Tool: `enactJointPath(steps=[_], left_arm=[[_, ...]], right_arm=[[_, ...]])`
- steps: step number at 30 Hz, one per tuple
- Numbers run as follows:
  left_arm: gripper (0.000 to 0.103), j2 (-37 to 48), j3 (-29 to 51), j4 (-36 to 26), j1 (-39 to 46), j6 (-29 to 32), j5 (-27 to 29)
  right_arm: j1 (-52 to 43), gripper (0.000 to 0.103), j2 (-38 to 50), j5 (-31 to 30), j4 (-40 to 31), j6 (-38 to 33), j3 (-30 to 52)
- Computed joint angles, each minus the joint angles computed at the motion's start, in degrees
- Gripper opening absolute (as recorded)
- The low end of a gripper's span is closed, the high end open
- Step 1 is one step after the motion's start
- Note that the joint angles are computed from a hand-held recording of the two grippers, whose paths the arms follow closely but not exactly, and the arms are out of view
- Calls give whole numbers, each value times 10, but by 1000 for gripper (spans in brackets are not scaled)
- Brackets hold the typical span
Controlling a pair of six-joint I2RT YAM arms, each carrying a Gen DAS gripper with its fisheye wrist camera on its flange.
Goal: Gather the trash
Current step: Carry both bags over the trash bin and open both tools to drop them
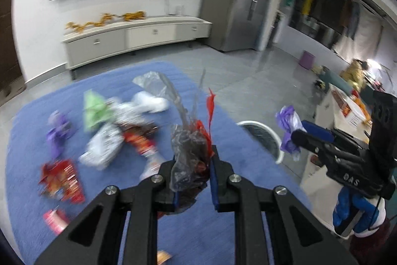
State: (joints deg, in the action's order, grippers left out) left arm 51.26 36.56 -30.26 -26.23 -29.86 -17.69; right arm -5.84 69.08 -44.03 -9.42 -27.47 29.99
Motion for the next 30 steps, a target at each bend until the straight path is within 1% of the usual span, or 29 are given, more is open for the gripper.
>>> enactJointPath(steps=[3,4,5,8,11,15,16,21,25,27,28,29,30], left_arm=[[17,141,73,70,-10,26,33],[17,171,90,82,-11,30,42],[17,219,119,100,-12,35,57],[17,346,210,128,-11,45,95],[17,462,307,136,-8,50,125],[18,596,433,127,4,49,157],[18,639,479,119,6,50,164],[18,775,625,88,15,41,187],[20,888,769,34,24,29,216],[30,917,801,25,28,24,238],[44,933,820,20,30,22,246],[54,939,825,22,30,20,248],[56,946,831,27,31,16,253]], right_arm=[[-56,39,67,0,21,-14,43],[-71,39,94,2,29,-16,58],[-84,39,128,7,39,-15,79],[-102,39,215,25,63,-8,133],[-108,39,310,41,80,11,198],[-112,39,417,57,83,35,286],[-111,39,446,61,77,43,315],[-113,39,577,74,49,68,441],[-111,41,655,91,27,80,521],[-109,43,682,99,22,86,544],[-109,45,691,103,20,86,550],[-108,49,703,111,18,86,561],[-105,52,714,120,14,88,575]])
